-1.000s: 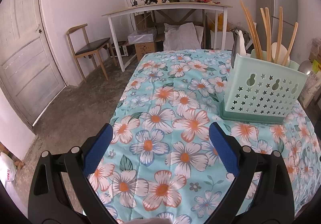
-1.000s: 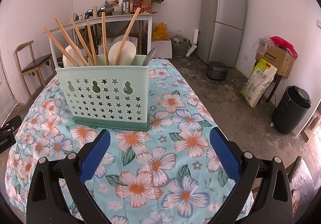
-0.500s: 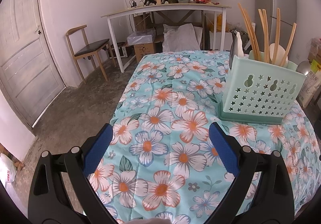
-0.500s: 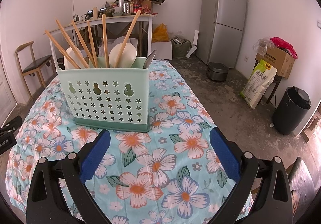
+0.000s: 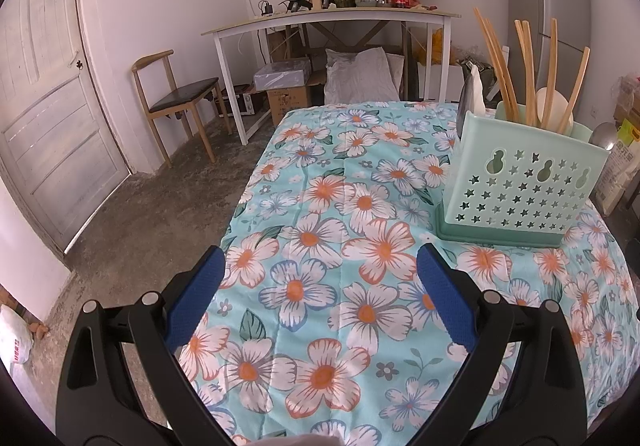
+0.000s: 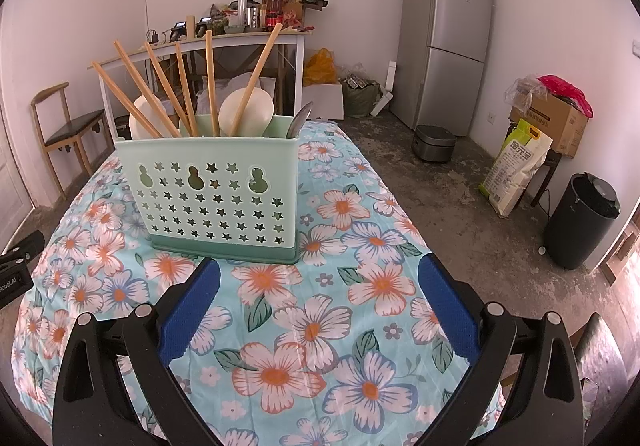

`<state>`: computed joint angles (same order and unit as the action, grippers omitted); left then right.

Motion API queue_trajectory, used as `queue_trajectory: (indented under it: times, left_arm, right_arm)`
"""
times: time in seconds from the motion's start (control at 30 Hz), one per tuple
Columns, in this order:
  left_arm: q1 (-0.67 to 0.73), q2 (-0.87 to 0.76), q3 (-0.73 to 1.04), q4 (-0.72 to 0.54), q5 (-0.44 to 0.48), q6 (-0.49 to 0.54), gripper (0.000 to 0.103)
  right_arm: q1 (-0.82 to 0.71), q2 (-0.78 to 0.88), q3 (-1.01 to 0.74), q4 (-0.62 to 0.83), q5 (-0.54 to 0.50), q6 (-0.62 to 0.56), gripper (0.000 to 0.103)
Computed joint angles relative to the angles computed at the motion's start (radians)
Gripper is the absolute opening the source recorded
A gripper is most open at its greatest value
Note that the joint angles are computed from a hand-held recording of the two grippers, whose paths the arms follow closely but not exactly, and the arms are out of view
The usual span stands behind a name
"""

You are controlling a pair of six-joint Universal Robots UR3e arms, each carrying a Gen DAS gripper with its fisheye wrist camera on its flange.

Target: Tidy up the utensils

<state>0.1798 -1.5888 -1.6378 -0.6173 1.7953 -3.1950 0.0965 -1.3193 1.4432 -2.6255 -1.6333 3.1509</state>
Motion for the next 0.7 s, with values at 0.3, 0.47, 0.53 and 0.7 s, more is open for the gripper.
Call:
queue_trajectory:
  times: [0.3, 0.47, 0.53, 0.7]
  left_arm:
    - [-0.001, 0.002, 0.0, -0.002, -0.001, 0.0, 0.093]
    - [-0.005, 0.001, 0.0, 0.0, 0.004, -0.003, 0.093]
    - [-0.003, 0.0, 0.0, -0.001, 0.003, -0.003, 0.093]
    - [-0.005, 0.0, 0.002, -0.003, 0.003, -0.004, 0.093]
  right_arm:
    - [0.001, -0.004, 0.0, 0.003, 0.0, 0.002, 0.096]
    - [0.0, -0.004, 0.002, 0.002, 0.001, 0.001, 0.096]
    - [0.0, -0.006, 0.003, 0.002, 0.002, 0.001, 0.096]
    - [0.002, -0.007, -0.001, 0.01, 0.001, 0.005, 0.096]
